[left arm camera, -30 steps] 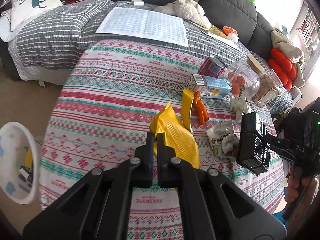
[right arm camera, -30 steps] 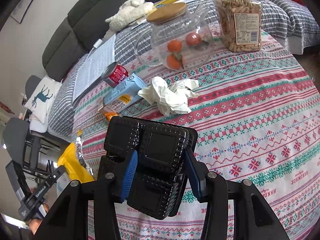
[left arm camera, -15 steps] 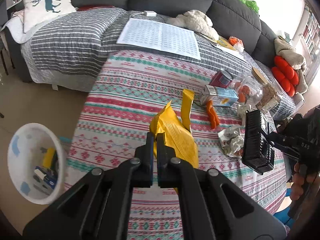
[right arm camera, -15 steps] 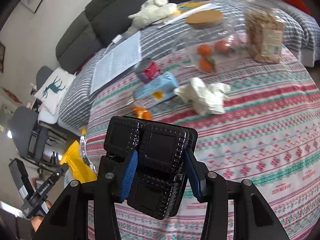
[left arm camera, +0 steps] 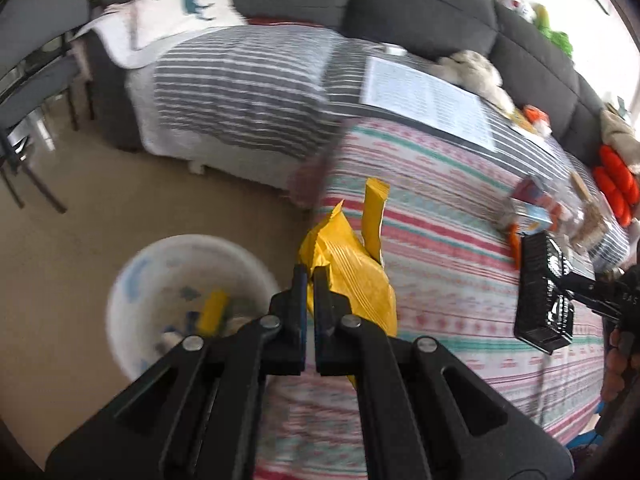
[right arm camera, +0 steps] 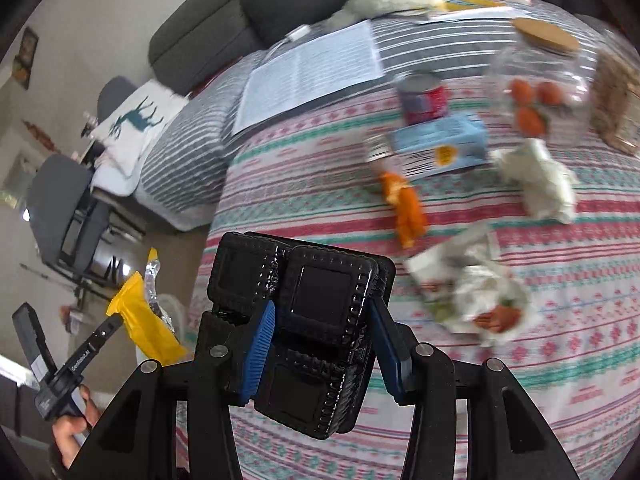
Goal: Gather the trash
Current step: 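Carry the black tray and yellow bag over the white bin and open both grippers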
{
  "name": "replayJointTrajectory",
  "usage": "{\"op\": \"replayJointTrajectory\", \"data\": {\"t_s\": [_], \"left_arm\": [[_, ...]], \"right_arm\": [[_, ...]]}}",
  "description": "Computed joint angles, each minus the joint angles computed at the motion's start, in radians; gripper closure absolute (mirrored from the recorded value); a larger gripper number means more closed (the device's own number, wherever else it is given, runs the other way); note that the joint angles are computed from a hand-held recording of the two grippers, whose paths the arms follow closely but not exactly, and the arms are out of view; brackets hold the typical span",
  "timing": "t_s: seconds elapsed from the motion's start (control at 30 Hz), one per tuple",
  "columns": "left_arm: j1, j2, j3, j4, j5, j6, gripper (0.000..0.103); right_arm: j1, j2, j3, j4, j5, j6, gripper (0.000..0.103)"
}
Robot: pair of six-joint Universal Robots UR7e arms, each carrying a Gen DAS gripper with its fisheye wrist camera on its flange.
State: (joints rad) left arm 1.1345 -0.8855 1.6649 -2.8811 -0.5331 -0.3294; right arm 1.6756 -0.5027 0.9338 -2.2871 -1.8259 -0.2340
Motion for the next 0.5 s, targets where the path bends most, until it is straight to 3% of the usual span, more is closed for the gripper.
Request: {"op": "replayJointTrajectory", "data": {"t_s": [0.17,0.37,0.5], "left_arm": [[0.022,-0.089,0.094,-0.003,0.060,-0.043,0.100],[0.059,-0.147,0.141,0.115,0.093,-0.144,0.099],[0.073,-0.135,0.154,0.060,0.138,-0.087,0.096]], "right_arm": [[0.032,0.047,-0.022,0.017,0.002,-0.001,0.054],[0.061,0.096,-0.045,0.032,0.003,-0.005,0.054],[0.077,0.125,-0.058,0.040,0.000,-0.001,0.054]]}}
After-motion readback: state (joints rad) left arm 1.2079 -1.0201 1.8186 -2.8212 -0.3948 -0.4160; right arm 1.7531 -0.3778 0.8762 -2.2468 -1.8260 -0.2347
